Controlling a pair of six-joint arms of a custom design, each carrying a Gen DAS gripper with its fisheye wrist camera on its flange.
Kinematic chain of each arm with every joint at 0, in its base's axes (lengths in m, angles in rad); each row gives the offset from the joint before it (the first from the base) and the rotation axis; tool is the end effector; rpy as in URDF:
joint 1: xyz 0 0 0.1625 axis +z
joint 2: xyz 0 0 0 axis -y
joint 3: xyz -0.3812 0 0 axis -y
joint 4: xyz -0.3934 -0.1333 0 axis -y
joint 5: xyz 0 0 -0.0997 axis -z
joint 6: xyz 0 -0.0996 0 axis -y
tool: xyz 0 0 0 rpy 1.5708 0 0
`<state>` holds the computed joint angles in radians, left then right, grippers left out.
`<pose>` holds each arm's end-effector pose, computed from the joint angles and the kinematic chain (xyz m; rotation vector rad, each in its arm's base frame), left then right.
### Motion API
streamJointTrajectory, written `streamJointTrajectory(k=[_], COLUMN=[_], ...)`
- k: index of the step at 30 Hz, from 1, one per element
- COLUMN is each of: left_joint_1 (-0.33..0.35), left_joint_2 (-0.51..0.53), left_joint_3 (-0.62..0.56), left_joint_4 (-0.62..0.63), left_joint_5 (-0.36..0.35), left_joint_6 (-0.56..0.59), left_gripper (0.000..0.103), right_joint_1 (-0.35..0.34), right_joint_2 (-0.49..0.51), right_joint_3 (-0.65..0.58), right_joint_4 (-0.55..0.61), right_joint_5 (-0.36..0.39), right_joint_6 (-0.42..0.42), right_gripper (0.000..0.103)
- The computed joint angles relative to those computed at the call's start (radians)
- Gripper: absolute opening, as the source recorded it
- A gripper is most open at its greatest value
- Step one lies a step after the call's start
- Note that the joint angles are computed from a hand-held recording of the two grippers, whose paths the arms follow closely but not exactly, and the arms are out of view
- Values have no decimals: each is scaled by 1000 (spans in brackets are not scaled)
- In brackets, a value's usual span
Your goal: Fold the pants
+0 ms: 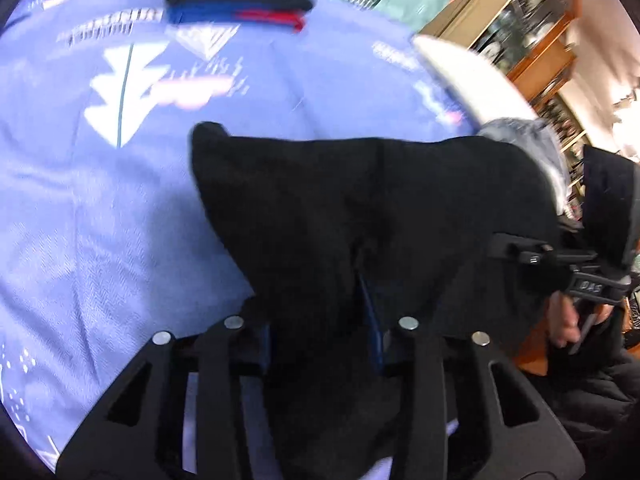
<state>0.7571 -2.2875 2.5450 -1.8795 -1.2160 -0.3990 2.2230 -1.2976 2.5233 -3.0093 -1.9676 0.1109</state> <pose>-0.0550 -0.2830 0.2616 0.5755 2.7995 -0.3521 0.2895 -0.2228 0.0906 0.6935 -2.7253 0.4892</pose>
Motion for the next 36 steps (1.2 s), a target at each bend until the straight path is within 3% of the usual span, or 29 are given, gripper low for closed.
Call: streamJointTrajectory(k=[2, 3, 4, 5, 6, 7, 8, 12, 17, 19, 21, 24, 28, 31, 33, 34, 36], left_joint_1=[59, 84, 108, 116, 95, 72, 65, 57, -7, -11, -5, 39, 143, 256, 343, 374, 431], left_joint_2=[23, 49, 71, 88, 98, 94, 108, 99, 26, 66, 147, 369, 656, 879, 1031, 1089, 1194], left_joint_3=[1, -1, -1, 3, 10, 20, 22, 4, -29, -76, -140, -324, -602, -835, -981, -1031, -1123], left_joint_4=[-25, -44, -60, -85, -90, -90, -103, -113, -117, -172, -243, -388, -542, -613, -623, -624, -563], left_joint_5=[-14, -24, -40, -59, -45, -28, -47, -87, -73, -49, -12, 63, 73, 45, 19, 29, 101], left_joint_6=[43, 62, 88, 125, 139, 137, 149, 121, 82, 103, 151, 276, 395, 415, 399, 394, 327], left_gripper=[55, 75, 85, 94, 97, 95, 69, 35, 33, 33, 33, 33, 35, 49, 88, 91, 87], right_joint_1=[-33, -60, -77, -105, -119, -141, -152, -155, -109, -73, -45, -36, -67, -116, -148, -171, -203], right_joint_2=[23, 22, 16, 12, 2, -4, -8, -28, -98, -107, -79, 21, 200, 407, 514, 595, 723], right_joint_3=[11, 27, 37, 52, 61, 74, 81, 100, 76, 20, -82, -285, -617, -921, -1056, -1144, -1247], right_joint_4=[-7, -18, -23, -42, -48, -62, -69, -92, -68, -42, -6, 34, 108, 152, 168, 165, 76], right_joint_5=[-8, 4, 17, 39, 55, 74, 84, 100, 121, 113, 84, 50, 14, -19, -40, -72, -194], right_joint_6=[3, 0, 0, -8, -10, -15, -16, -4, -9, -36, -79, -160, -229, -297, -318, -329, -380], right_gripper=[30, 30, 30, 30, 30, 30, 30, 30, 30, 30, 30, 30, 30, 32, 40, 54, 64])
